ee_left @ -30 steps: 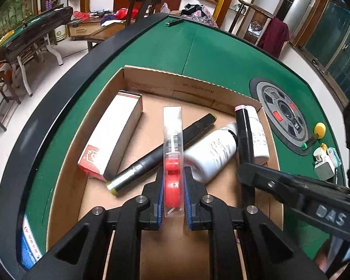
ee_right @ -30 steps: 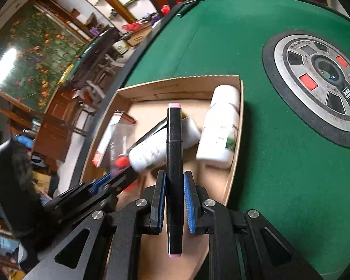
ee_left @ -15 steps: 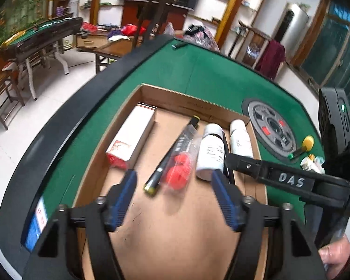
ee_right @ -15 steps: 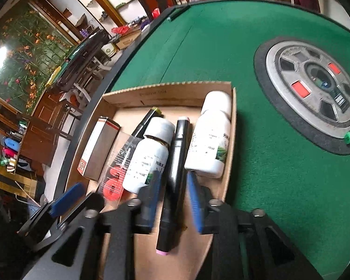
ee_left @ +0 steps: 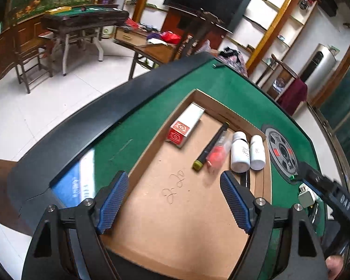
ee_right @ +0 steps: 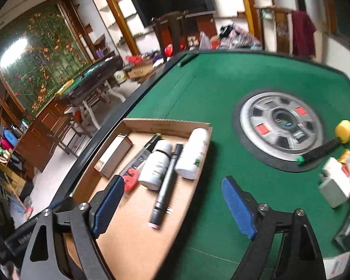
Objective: Organize objects
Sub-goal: 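Lower the package and marker into the cardboard box and open both grippers, then withdraw both grippers from the box toward the loose items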
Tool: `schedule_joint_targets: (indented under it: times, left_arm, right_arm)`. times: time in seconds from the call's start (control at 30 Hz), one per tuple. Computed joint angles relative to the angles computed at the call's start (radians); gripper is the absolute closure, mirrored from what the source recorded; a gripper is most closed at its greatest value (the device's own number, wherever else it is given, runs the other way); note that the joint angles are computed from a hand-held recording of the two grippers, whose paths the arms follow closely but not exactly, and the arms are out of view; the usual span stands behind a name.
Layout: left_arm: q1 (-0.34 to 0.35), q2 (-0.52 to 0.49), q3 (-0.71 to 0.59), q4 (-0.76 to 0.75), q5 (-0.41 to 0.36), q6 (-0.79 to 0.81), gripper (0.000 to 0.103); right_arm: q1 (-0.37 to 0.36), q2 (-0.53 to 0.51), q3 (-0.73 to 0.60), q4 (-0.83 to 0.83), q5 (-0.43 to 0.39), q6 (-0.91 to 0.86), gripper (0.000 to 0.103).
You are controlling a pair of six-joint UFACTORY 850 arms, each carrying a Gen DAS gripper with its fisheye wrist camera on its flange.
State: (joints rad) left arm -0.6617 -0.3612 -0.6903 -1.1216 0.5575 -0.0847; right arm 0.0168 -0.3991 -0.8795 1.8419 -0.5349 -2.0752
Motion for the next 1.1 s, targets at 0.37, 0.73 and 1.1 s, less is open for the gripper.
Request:
schedule_joint_targets:
  times: [0.37,0.73,1.1]
  left_arm:
    - [-0.08,0.0,-0.065,-0.087,0.033,0.17,0.022]
    - [-0.132,0.011,-0.112,-0.374,0.194,0.334,0.018]
    - [-0.138,-0.082,-0.254,-0.416,0.1,0.533,0.014]
  right_arm:
    - [-0.212,0.1,0.136,0.253,-0.116,-0.267,0.008]
    - [-0.437,0.038,0.055,0.26,-0.144,-0.213,0.007]
    - [-0.523,-0.041,-0.038,0.21,-0.157,-0.142,0.006]
